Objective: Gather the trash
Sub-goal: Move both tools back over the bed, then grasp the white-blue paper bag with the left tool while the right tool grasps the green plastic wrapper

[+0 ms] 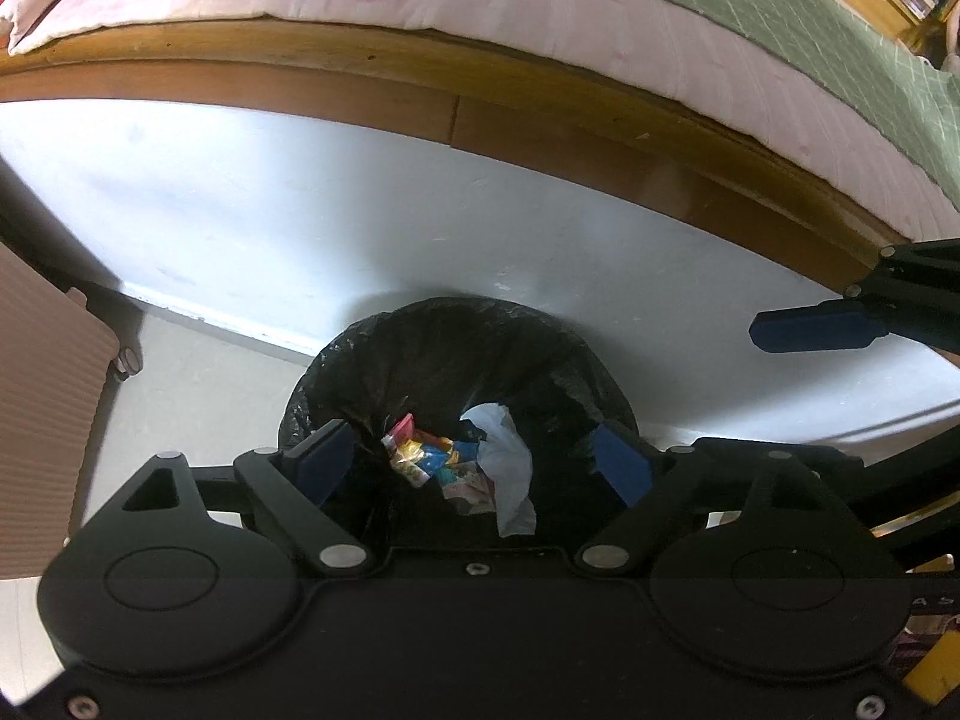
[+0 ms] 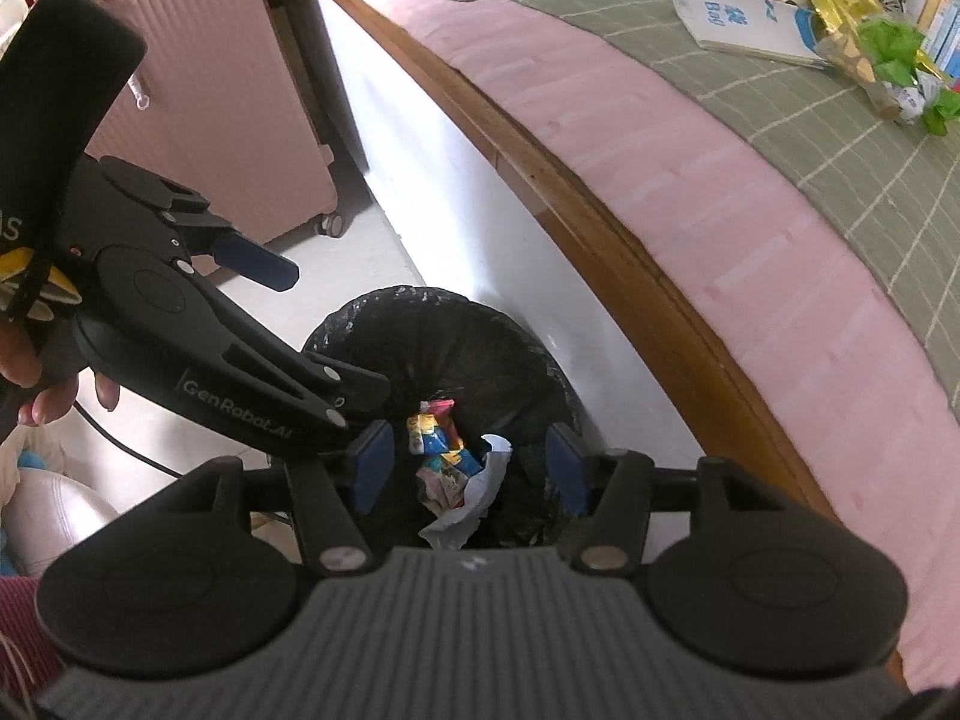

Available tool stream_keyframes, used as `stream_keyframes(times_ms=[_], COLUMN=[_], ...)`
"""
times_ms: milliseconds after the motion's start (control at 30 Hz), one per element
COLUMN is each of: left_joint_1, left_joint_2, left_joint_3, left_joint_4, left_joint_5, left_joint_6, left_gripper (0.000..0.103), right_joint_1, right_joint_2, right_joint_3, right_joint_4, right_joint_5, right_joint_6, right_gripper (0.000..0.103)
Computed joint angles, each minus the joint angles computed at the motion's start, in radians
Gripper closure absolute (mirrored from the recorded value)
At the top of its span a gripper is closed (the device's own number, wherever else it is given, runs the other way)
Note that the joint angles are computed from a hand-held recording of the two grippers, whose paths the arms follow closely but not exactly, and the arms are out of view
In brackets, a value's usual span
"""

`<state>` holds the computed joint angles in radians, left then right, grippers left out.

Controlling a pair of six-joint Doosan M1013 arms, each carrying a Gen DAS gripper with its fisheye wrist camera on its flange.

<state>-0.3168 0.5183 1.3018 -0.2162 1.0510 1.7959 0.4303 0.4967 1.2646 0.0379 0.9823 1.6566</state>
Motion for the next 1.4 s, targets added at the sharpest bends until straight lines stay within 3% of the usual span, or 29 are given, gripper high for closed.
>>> stream_keyframes(times_ms=[367, 633, 767, 1067, 1200, 1400], left_joint_1=[0.000, -0.014, -0.041, -0.087, -0.099, -0.113], left_joint_2=[-0.030, -0.001, 0.044, 0.178, 0.244, 0.333], left_joint_3=[-0.052, -0.196, -0.296, -0.538, -0.634, -0.758], left_joint_4=[-0.016, -0.039, 0.012, 0.087, 0.105, 0.150], left_joint_5=[-0.035, -0.066, -0.084, -0.013, 0.042, 0.118], left_joint_6=[0.078, 0.055, 0.021, -0.010, -0.013, -0.017], left_gripper=[0.017, 0.022, 0.022, 0.028, 0.035, 0.035], right_joint_1=[-0.019, -0.054, -0.080, -0.140, -0.171, -0.215], right_joint_2=[-0.057, -0.091, -0.094, -0.059, -0.038, 0.013], right_joint_3=[0.007, -0.036, -0.065, -0.143, -0.173, -0.235], right_joint_4=[-0.016, -0.083, -0.149, -0.299, -0.285, -0.215], right_joint_5=[-0.058, -0.127, -0.151, -0.117, -0.090, -0.039], right_joint_6=[0.081, 0.249, 0.302, 0.366, 0.351, 0.309], right_gripper=[0.022, 0.016, 0.015, 0.015, 0.015, 0.019])
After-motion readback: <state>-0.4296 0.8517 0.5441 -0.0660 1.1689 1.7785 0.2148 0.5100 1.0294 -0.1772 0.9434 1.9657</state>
